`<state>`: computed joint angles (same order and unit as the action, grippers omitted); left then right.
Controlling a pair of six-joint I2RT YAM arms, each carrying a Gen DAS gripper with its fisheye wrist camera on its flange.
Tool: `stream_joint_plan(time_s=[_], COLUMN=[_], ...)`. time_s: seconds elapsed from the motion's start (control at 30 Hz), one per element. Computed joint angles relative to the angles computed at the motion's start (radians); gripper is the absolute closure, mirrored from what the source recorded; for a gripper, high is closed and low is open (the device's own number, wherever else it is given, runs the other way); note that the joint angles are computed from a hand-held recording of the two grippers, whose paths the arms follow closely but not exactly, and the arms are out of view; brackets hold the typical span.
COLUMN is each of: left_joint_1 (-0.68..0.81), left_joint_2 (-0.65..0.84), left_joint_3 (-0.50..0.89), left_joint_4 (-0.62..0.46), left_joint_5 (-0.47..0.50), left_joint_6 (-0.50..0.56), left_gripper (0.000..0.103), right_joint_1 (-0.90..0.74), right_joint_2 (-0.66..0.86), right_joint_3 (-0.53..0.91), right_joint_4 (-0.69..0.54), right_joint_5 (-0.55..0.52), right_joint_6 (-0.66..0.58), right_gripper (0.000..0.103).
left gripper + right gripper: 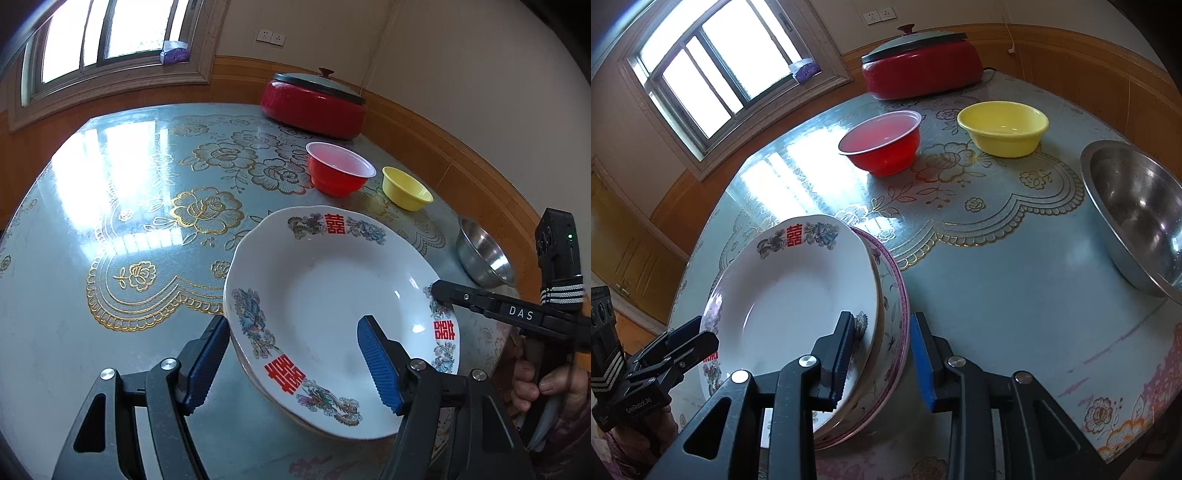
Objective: Organize plates and bowls
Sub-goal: 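Open the left gripper and withdraw from the plate stack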
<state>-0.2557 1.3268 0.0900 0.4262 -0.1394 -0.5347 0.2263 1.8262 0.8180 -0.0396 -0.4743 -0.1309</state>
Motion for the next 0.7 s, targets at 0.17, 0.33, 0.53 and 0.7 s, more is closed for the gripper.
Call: stream_joint_plan(time_s=[0.17,0.33,0.53,0.7], left_joint_1=[-0.051,-0.088,-0.122,-0.152], left_joint_2=[-0.019,-0.009,-0.003,-0.006], left_joint_3=[0.001,0.006,0.017,0.021], left_joint_4=[-0.037,-0.044,-0.069,-0.087], left_joint_5=[-0.045,-0.075,-0.109,-0.13], left_joint_6=[-0.025,-0.049,-0.067,-0.077], left_gripper=[0.032,0.032,0.031,0.031], right_joint_1=[0.003,-0.005,0.001,-0.003], right_joint_2=[0.002,0.007,0.001,-0.006], right_joint_3=[0.0,0.007,-0.001,-0.011], right_joint_4=[0.001,-0.002,0.003,0.009], right_joint_5=[-0.002,0.001,0.014,0.021], right_joint_6=[-0.012,-0.004,-0.013,-0.011], right_gripper=[0.07,0.068,0.066,0.064])
